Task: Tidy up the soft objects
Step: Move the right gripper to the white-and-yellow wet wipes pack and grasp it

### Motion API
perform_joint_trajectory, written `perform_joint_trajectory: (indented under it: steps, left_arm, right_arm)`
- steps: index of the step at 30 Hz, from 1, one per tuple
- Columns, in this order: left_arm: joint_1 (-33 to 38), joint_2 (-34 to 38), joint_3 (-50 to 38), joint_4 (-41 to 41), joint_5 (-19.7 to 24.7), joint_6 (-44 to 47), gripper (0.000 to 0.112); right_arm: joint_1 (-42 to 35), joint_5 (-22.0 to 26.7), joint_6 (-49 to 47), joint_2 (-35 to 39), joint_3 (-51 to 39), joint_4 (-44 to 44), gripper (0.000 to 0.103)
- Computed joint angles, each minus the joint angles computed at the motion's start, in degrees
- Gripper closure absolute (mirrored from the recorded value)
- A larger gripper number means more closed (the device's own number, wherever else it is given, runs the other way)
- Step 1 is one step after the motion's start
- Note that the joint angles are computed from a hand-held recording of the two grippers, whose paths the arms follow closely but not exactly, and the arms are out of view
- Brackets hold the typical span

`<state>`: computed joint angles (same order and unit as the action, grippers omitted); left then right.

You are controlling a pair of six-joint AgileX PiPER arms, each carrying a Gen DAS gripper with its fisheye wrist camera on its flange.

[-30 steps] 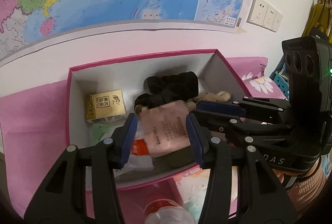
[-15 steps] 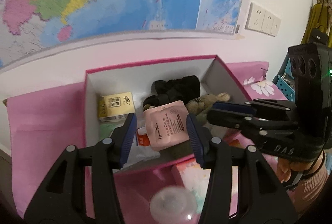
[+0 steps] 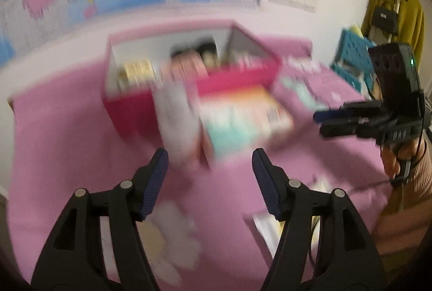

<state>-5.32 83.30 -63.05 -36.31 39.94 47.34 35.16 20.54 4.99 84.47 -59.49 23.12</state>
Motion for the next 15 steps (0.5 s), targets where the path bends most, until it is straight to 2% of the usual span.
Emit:
perform_joint_trajectory:
  steps: [5,6,8,12,15]
  left_arm:
    - [0.0,-0.2,7.1,-0.7,2.4,0.9,0.046]
    - [0.3,0.2,7.7,-1.4,4.0,1.5,0.046]
    - [0.0,-0.3,9.3,-1.1,4.3,1.7,0.046]
    - [-0.3,-1.4,11.5,-2.1,7.3,3.1,0.046]
    - [-1.7,-2.0,12.4,-1.8,7.7,3.3,0.046]
  right_arm:
    - [3.1,-1.1,8.0,-2.2,8.0,-1.9,0.055]
    - [3.8,-0.9,9.5,-2.1,8.6,-2.7,0.055]
    - [5.2,-0.8,13.5,-1.9,9.3,-5.6,0.054]
    - [7.0,-3.2,13.5,-2.4,11.0,-4.6,0.051]
    - [9.0,-3.5,17.6,-2.2,10.7,-8.7,0.050]
